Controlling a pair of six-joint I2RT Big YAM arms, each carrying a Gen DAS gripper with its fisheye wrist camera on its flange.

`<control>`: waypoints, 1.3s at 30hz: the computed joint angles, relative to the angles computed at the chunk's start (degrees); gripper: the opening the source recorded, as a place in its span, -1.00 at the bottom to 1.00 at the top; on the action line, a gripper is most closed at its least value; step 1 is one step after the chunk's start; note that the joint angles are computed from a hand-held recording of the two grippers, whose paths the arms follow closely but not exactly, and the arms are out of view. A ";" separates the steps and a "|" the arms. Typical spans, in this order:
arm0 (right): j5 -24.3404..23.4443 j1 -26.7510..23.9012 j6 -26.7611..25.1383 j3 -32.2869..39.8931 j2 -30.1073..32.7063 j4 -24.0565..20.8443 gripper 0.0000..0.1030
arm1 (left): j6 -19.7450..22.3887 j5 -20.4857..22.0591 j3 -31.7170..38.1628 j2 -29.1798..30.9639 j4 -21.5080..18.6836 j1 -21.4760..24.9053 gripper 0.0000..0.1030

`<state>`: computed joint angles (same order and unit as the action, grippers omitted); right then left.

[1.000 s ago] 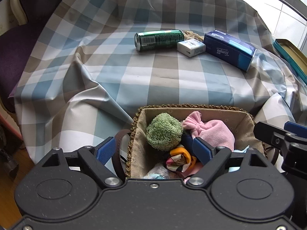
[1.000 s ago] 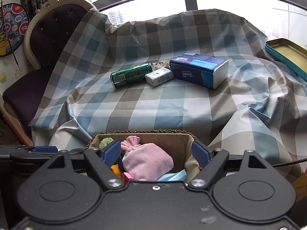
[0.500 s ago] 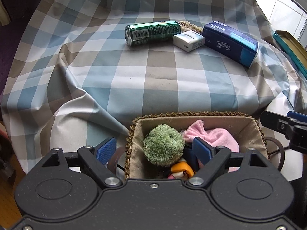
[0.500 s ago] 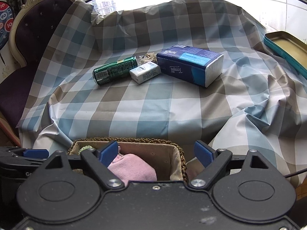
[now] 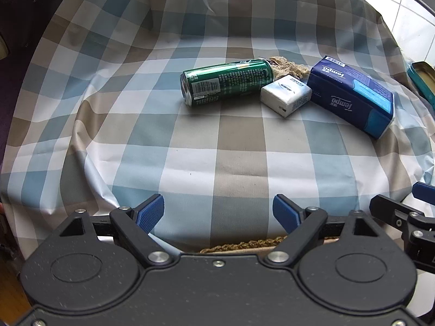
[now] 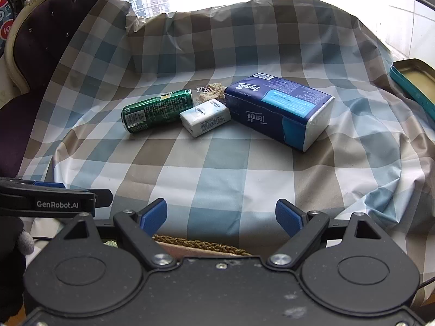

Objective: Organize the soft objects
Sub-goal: 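Move both open grippers from the basket toward the can and tissue pack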

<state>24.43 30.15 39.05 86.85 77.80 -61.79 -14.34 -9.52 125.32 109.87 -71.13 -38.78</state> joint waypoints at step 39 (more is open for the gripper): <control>-9.85 -10.14 -36.01 19.98 24.53 16.60 0.68 | -0.33 0.97 20.28 17.41 -5.15 4.96 0.96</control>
<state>14.58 20.01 3.04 106.83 102.32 -45.19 -14.67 -8.54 145.60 127.27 -76.28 -33.83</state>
